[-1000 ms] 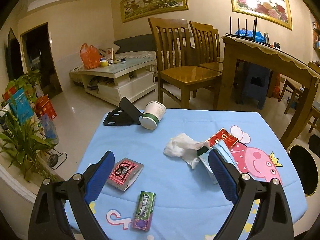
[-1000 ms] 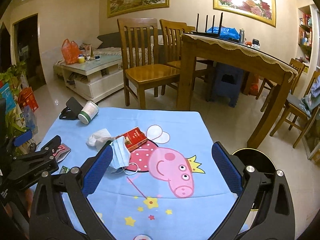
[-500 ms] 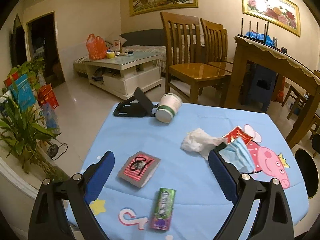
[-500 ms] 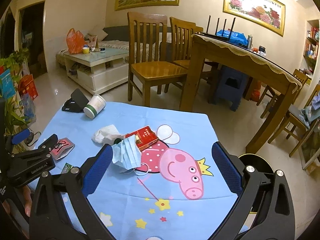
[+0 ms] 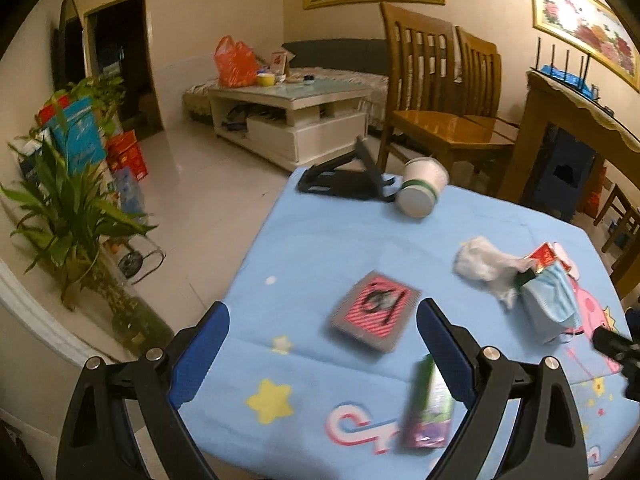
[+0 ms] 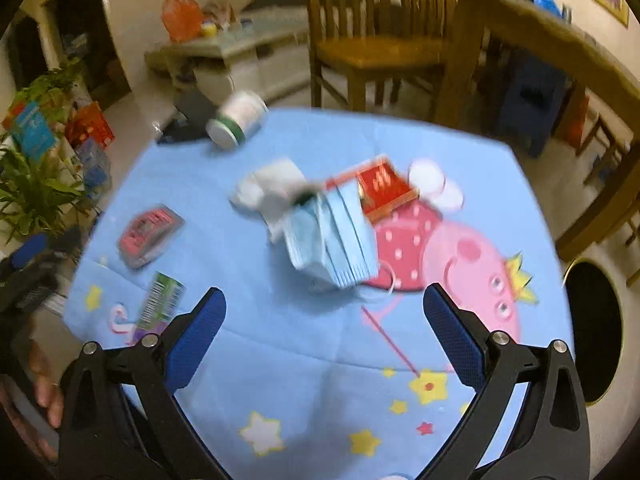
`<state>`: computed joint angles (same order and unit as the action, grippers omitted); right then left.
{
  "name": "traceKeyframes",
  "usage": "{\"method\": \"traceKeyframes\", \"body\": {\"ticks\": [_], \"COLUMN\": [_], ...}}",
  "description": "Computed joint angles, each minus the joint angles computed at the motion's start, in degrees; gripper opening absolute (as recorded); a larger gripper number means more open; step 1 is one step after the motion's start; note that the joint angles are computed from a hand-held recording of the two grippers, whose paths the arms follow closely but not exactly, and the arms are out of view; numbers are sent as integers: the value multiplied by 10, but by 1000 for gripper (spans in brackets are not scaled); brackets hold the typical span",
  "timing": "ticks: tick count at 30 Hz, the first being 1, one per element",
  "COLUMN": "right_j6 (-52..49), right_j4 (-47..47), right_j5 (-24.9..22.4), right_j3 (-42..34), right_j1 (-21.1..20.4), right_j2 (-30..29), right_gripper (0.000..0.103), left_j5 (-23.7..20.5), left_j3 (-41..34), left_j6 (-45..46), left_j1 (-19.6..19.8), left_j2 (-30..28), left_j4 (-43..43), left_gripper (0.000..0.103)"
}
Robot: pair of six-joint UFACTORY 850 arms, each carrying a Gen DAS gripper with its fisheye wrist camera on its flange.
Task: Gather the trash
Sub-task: 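Return both tools to the table above the remaining trash, then grasp the playing card with the left tool while the right tool grasps the Doublemint pack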
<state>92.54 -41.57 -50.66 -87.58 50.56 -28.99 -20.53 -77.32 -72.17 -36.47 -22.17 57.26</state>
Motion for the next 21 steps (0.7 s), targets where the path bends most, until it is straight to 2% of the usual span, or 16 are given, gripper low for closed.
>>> {"method": "traceKeyframes", "body": {"ticks": [2, 4, 5, 7, 9, 11, 13, 15, 16, 18, 19, 21], "right_j6": [-9, -32, -58, -131, -184, -236, -283, -323, -322, -329, -330, -334], "right_j4": [20, 42, 55, 77, 88, 113, 148, 178, 163, 159, 163, 177], "right_j5": [45, 112, 143, 175, 164, 149, 129, 70, 62, 51, 65, 82], "right_j3": [14, 19, 8, -45, -102, -160, -209, -268, -274, -282, -269, -242], "right_j1": [-9, -15, -16, -11, -6, -5, -6, -5, -2, 2, 0, -5], "right_j2": [-1, -4, -14, -53, -93, -136, -175, -222, -227, -232, -222, -202], "right_gripper": [97, 97, 97, 97, 92, 78, 70, 69, 71, 67, 62, 42], "left_j5": [0, 1, 1, -1, 0, 2, 0, -3, -2, 8, 13, 29], "left_j3": [12, 19, 23, 28, 29, 31, 34, 32, 30, 21, 14, -6], "left_j6": [-11, -20, -24, -27, -15, -7, -16, -14, -9, 26, 52, 142], "left_j1": [9, 19, 22, 28, 34, 39, 42, 43, 44, 45, 45, 45], "left_j2": [6, 8, 10, 11, 11, 12, 15, 12, 11, 4, -1, -18], "left_j4": [8, 14, 16, 16, 0, -11, 2, 4, 1, -23, -40, -104], "left_gripper": [91, 91, 91, 91, 91, 91, 91, 91, 91, 91, 91, 91]}}
